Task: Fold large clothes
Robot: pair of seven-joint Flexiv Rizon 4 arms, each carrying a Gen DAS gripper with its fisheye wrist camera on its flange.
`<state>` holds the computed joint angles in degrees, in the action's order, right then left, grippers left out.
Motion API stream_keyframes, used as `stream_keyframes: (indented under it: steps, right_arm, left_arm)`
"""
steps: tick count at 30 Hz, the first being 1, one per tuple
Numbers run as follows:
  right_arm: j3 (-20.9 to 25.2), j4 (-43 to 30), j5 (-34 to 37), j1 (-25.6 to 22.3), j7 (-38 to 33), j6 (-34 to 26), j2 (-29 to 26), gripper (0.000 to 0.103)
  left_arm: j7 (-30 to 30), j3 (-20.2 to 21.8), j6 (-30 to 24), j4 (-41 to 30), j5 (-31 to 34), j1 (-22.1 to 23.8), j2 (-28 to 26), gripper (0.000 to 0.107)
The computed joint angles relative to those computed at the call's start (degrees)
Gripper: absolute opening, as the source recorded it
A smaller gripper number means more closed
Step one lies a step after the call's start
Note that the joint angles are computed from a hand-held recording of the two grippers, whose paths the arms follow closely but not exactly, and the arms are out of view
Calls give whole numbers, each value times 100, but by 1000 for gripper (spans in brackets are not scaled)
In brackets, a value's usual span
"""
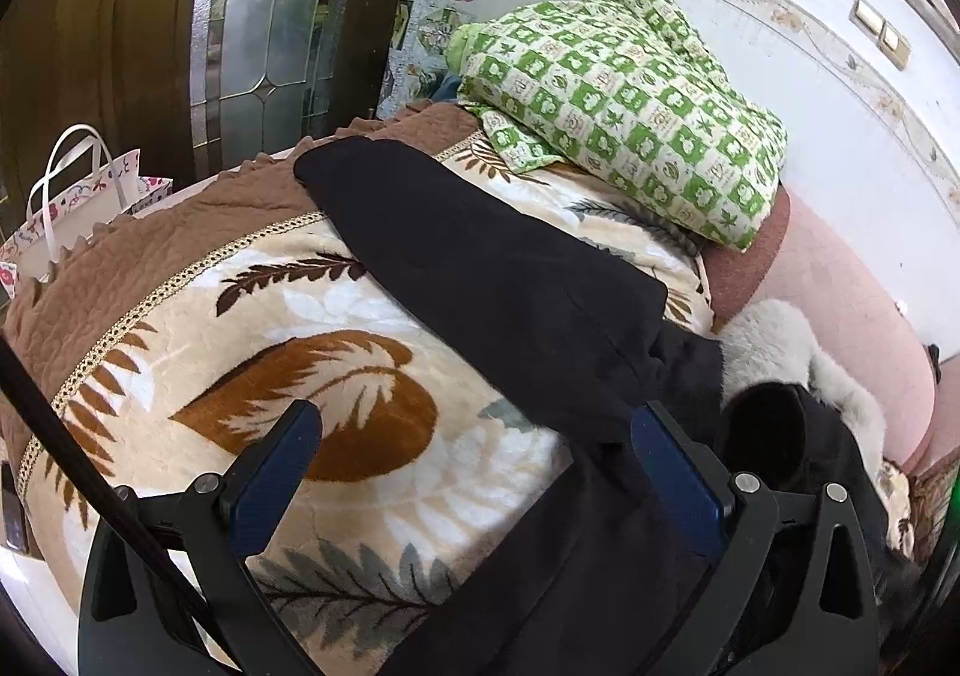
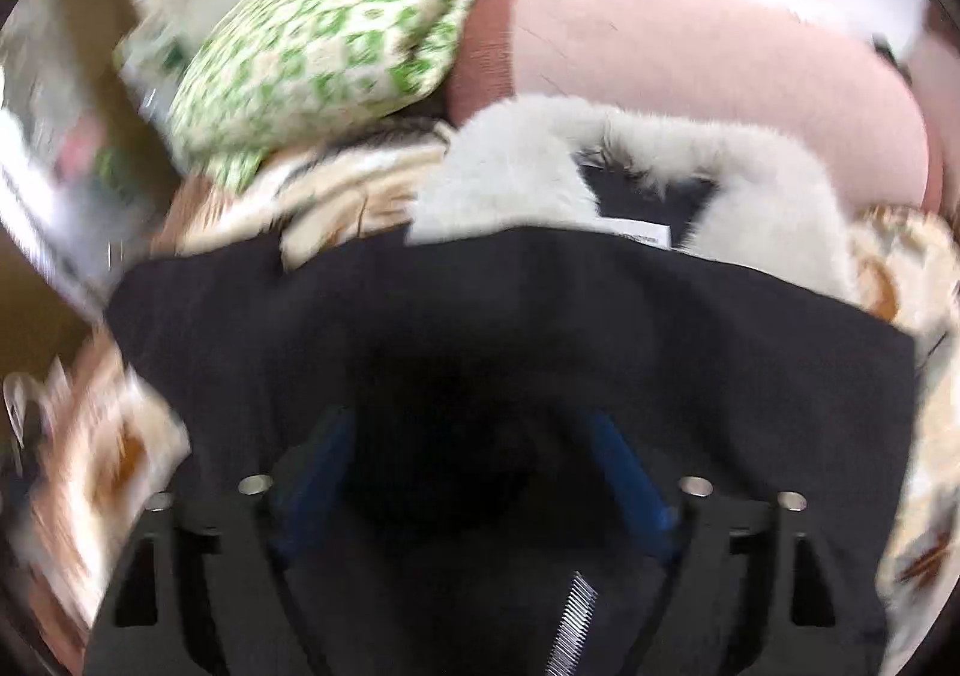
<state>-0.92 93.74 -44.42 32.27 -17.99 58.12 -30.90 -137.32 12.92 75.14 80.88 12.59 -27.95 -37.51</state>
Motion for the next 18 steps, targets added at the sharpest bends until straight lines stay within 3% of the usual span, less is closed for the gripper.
stream_keyframes:
  steps: [4, 6, 9, 11, 12, 14, 18]
  right_arm:
    - [-3, 141, -502, 336, -594, -1043, -84, 86]
    - [-32, -67, -694, 442, -821, -1418, -320, 80]
    - [-319, -765, -1197, 689, -1088, -2098, -907, 56]
    - [-268, -1177, -896, 591, -1203, -2242, -1160, 31]
    - [-213, -1292, -704, 514, -1248, -2218, -1205, 28]
    - [-137, -1237, -469, 418, -1205, -2015, -1078, 14]
    - [41, -396, -417, 286, -784, -1007, -302, 10]
  left_arm:
    - [79, -59, -89, -66, 15, -19, -46, 103]
    - [70, -3, -155, -120, 72, -74, -67, 103]
    - [57, 43, -199, -194, 174, -122, -89, 103]
    - [26, 66, -219, -250, 228, -141, -112, 103]
    - [33, 66, -256, -281, 248, -141, -123, 103]
    - [115, -50, -297, -308, 202, -49, -135, 103]
    - [206, -246, -158, -181, -8, 124, -99, 103]
